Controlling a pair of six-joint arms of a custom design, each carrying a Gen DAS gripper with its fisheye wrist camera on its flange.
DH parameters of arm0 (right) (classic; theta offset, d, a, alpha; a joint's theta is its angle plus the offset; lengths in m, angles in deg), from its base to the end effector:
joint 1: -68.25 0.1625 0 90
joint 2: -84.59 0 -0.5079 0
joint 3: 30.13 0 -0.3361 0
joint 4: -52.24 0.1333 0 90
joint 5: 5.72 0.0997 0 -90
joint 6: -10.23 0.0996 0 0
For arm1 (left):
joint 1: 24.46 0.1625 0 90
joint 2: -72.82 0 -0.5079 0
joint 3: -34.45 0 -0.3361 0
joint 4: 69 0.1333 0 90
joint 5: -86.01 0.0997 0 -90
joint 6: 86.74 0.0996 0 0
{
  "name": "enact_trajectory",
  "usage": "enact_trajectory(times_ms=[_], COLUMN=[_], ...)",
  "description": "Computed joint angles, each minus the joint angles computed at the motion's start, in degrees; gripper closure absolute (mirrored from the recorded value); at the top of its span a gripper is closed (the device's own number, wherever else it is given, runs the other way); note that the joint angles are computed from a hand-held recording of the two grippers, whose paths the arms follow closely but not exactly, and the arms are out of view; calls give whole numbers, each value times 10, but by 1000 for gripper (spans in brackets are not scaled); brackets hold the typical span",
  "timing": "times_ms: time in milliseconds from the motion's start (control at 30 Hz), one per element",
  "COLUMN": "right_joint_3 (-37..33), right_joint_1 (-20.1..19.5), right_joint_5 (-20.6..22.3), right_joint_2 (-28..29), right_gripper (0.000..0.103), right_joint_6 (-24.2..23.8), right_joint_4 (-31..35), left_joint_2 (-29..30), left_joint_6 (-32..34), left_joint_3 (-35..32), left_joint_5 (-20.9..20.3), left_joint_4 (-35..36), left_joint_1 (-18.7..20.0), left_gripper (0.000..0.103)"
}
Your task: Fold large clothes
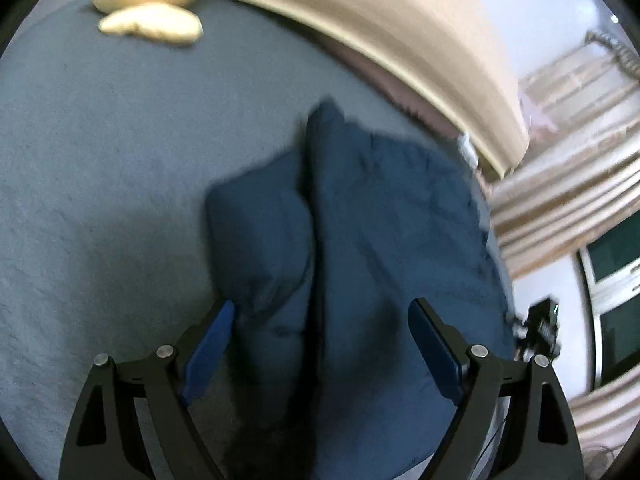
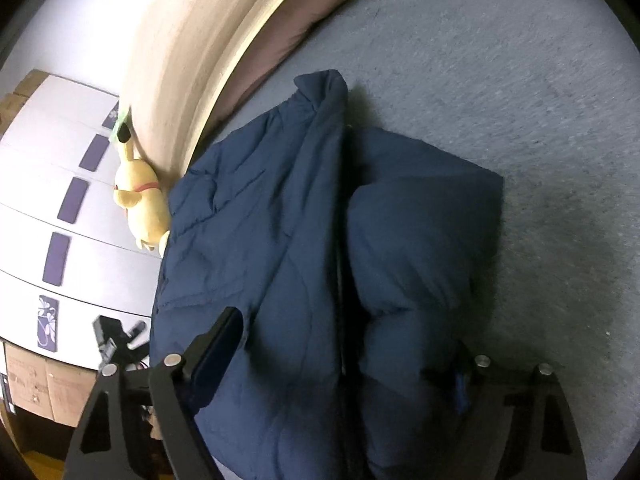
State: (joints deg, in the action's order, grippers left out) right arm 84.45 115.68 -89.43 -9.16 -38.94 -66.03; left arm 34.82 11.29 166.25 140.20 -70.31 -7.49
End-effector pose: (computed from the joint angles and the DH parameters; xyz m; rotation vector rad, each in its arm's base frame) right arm -0.1594 -0.3867 0.4645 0.1903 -3.1079 0.2638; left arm -0.2070 -0.2635 0.0635 -0.2011 2.8271 -0.8807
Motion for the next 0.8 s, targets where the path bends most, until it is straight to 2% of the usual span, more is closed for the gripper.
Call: enact_trajectory(times_ms=[67, 100, 133, 167, 200, 267, 367, 567, 733, 800], right_joint_3=[12, 17, 20, 18, 15, 27, 40, 11, -26, -42], right_joint_1=[11, 18, 23, 29, 35, 61, 109, 181, 260, 278], right_joint_5=[-12, -22, -33, -41, -45, -71, -106, -104, -103, -99], right_joint_2=[2, 3, 4, 6, 5, -4, -15, -54, -81, -90], right_gripper=[22, 26, 36, 50, 57, 73, 81, 86, 87, 87], right_joint_6=[7, 8, 10, 12, 9, -5, 4, 11, 31, 35], right_joint_4=[-20, -31, -37, -30, -19, -39, -72, -42, -11, 4], left_joint_2=[15, 22, 30, 32, 31, 33, 49, 41, 28, 25], left_joint_6=[38, 40, 38, 47, 57, 62, 67, 49, 23, 13], left_joint_3=[-27, -36, -48, -55, -61, -82, -141, -217, -264, -282], left_joint_5=[25, 24, 24, 26, 31, 28, 13, -37, -80, -94], left_joint_4=[17, 28, 45, 51, 53, 94, 208, 357, 454, 486], left_joint_1=[22, 26, 29, 31, 33, 26, 13, -25, -67, -83], left_gripper=[15, 15, 21, 39, 48, 70, 81, 85, 86, 86])
